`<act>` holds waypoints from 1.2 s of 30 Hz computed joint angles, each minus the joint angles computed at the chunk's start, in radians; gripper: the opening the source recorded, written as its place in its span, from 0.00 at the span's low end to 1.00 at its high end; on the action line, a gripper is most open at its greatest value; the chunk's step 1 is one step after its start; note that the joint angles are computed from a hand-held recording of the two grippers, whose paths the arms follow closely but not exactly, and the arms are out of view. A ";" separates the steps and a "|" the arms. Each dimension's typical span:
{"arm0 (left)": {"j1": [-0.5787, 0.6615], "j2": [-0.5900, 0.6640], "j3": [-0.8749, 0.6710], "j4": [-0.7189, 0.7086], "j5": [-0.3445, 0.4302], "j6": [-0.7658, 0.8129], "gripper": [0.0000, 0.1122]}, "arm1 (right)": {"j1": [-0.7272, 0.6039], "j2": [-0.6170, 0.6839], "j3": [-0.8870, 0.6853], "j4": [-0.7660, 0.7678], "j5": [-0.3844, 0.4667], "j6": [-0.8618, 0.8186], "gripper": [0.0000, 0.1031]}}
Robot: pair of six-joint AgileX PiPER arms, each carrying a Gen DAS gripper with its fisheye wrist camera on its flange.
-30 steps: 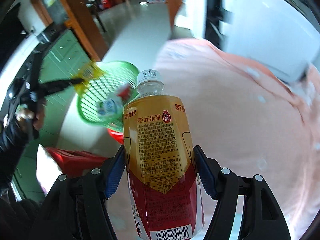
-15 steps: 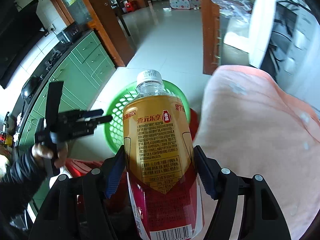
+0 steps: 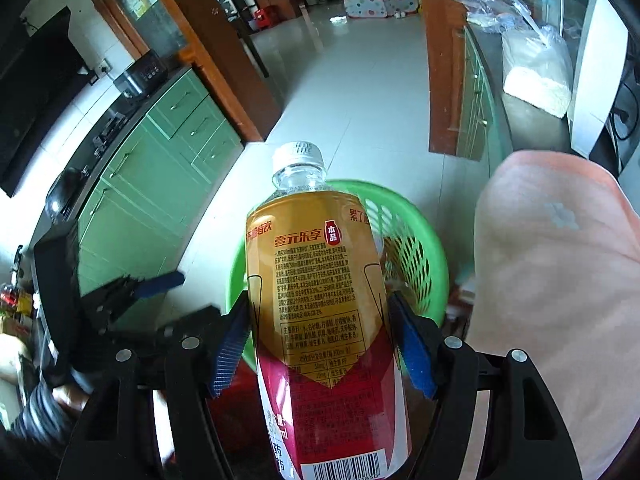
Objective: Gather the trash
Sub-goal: 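Lower the bottle into the green basket and open the right gripper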
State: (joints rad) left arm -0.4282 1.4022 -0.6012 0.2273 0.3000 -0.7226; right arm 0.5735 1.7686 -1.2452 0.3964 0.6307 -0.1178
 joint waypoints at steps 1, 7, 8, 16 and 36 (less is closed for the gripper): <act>0.000 -0.004 0.001 0.013 0.005 -0.012 0.72 | 0.001 0.009 -0.007 0.010 -0.006 -0.001 0.67; 0.009 -0.030 0.007 0.031 0.027 -0.025 0.73 | -0.011 0.011 -0.018 0.046 -0.009 -0.024 0.70; 0.009 -0.034 0.008 0.032 0.030 -0.026 0.73 | -0.012 0.003 -0.010 0.045 -0.011 -0.025 0.70; -0.058 -0.058 -0.017 0.160 0.092 -0.173 0.77 | -0.046 -0.112 0.117 0.083 -0.030 -0.070 0.79; -0.507 -0.089 -0.168 0.496 0.447 -0.625 0.87 | -0.011 -0.502 0.435 -0.354 -0.012 0.383 0.89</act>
